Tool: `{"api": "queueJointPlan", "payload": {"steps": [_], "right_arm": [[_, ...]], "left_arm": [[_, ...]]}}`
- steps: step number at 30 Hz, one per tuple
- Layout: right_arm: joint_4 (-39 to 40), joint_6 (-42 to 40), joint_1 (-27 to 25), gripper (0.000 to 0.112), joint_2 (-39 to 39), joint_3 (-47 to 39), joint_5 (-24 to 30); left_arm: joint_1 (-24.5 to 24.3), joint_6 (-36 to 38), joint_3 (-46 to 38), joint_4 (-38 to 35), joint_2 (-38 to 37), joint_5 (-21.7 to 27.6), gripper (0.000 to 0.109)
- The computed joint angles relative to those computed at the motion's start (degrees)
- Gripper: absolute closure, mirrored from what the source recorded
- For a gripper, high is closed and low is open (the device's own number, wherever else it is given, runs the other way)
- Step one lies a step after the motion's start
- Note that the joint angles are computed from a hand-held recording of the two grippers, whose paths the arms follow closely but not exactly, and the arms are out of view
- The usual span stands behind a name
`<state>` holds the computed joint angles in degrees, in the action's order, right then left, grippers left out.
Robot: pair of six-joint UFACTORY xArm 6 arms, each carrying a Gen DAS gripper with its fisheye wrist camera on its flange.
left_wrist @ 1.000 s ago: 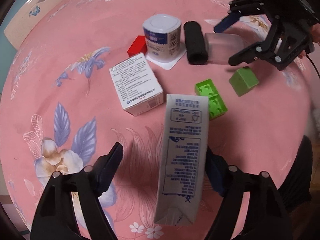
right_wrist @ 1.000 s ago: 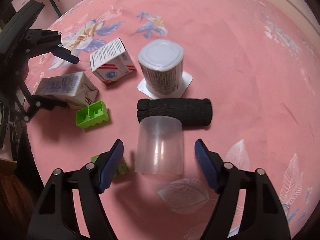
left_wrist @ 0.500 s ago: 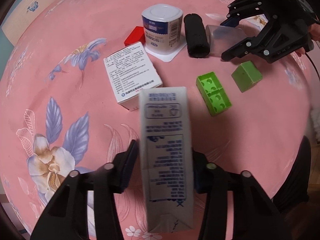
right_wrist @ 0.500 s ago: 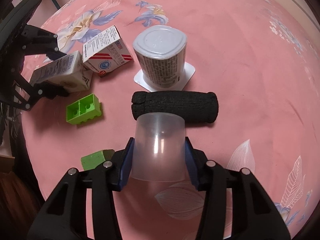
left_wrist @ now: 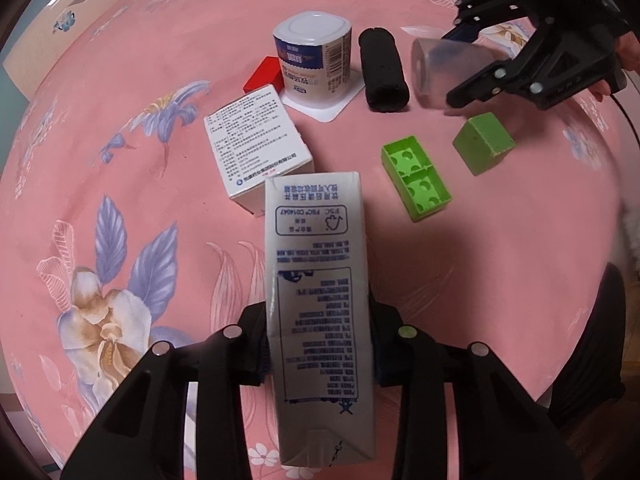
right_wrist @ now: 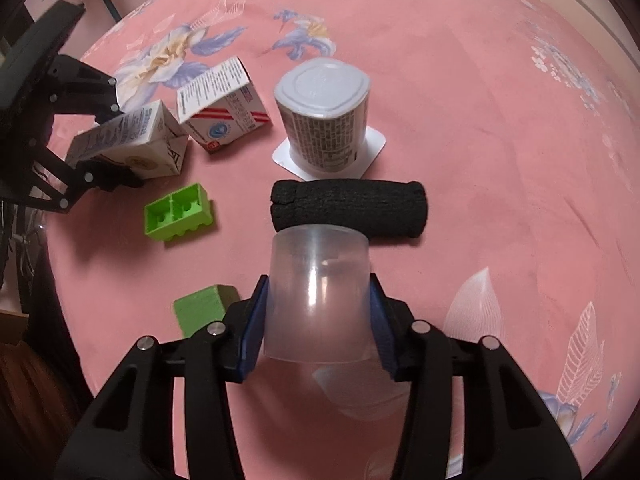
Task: Collect trash
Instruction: 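Grasp the clear plastic cup with the right tool while the left tool grasps the milk carton, then carry the cup and milk carton with both tools over the bowl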
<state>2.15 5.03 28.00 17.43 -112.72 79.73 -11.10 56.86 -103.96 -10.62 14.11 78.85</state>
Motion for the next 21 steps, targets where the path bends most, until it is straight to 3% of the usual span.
{"api": "queueJointPlan", "payload": {"steps": [4, 21], "right_arm": [[-0.59, 0.45, 0.45, 0.064, -1.70, 0.47, 0.16], [-6.15, 4.85, 6.75, 0.064, -12.43, 5.35, 0.96]], "left_arm": [[0.95, -0.34, -3.87, -1.01, 1.40, 2.49, 0.070], [4.83, 1.93, -0.36, -5.80, -6.47, 2.65, 0.070]]}}
